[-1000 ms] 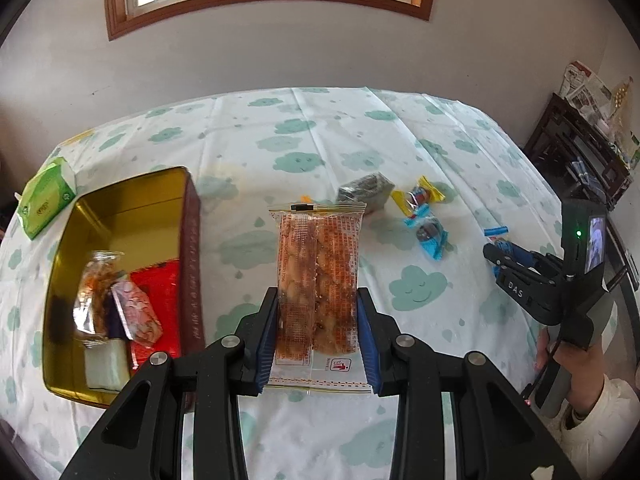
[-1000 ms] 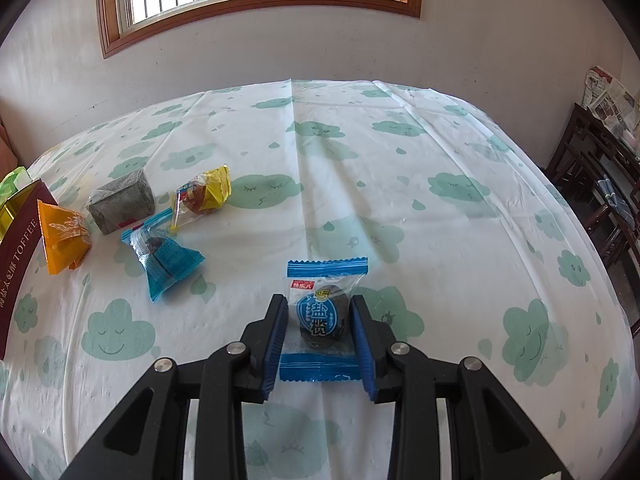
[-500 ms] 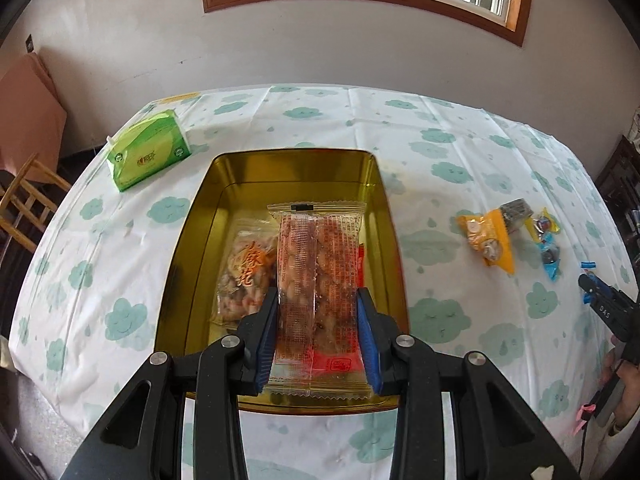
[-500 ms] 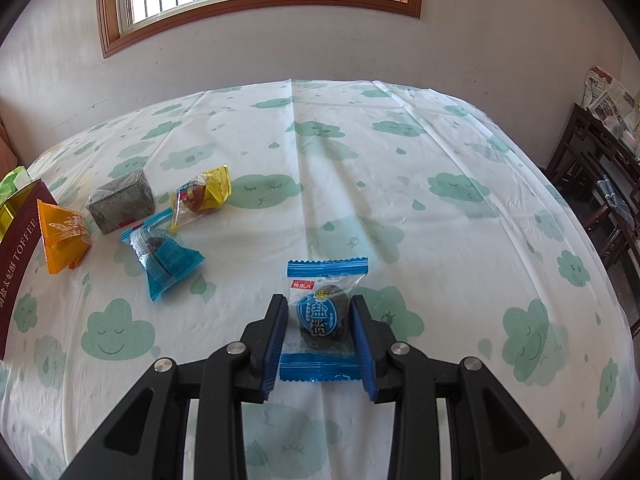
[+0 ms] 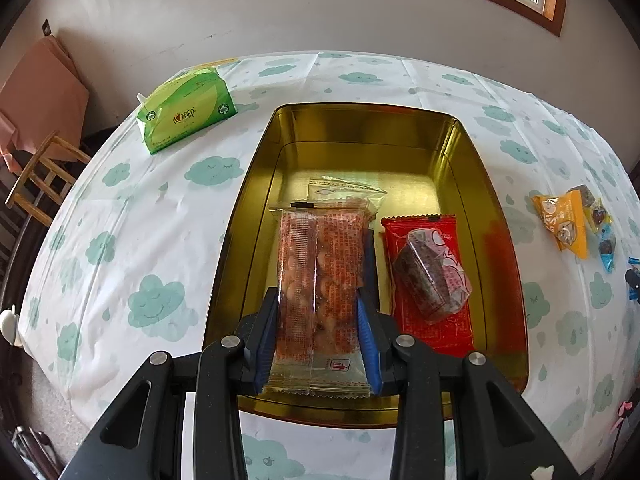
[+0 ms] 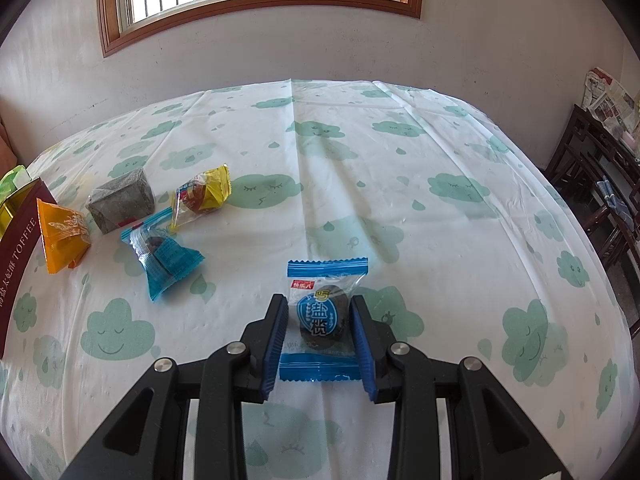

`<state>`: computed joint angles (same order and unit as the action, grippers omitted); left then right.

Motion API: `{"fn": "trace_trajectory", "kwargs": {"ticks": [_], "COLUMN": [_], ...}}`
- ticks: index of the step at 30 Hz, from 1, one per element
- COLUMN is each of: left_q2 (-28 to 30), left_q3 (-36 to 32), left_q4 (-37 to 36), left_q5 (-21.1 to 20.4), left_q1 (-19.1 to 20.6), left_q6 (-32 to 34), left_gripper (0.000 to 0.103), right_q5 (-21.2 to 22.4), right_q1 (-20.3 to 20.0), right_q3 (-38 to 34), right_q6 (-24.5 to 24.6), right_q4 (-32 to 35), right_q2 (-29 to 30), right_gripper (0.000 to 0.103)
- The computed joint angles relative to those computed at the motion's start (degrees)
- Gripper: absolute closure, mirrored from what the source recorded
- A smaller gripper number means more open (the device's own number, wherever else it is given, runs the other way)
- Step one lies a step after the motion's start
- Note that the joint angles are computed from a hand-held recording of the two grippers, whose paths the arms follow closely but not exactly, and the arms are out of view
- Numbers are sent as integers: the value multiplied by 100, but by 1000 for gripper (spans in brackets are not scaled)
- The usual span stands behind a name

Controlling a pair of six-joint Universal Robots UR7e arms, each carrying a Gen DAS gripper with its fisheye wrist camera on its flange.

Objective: Organize snacks
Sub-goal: 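Carry the dough-stick bag into the tin and open the left gripper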

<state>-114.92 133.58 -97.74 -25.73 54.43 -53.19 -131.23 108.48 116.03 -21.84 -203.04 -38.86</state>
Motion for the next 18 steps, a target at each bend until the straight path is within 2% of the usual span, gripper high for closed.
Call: {"fn": "trace_trajectory", "kwargs": {"ticks": [6, 18], "left_q2": [-60, -123], "left_q3": [-2, 36], "left_q4": [63, -33], "left_q5": [21, -32], "left_q1": [135, 164], "left_q6": [13, 105], "left_gripper": [70, 67], "right_q5": [-5, -9], "right_q1": [0, 1], "right_q3": [0, 1], "right_q6": [-7, -7], "right_q4": [-1, -2], "right_q2": [-1, -1], "right_gripper": [70, 70]}}
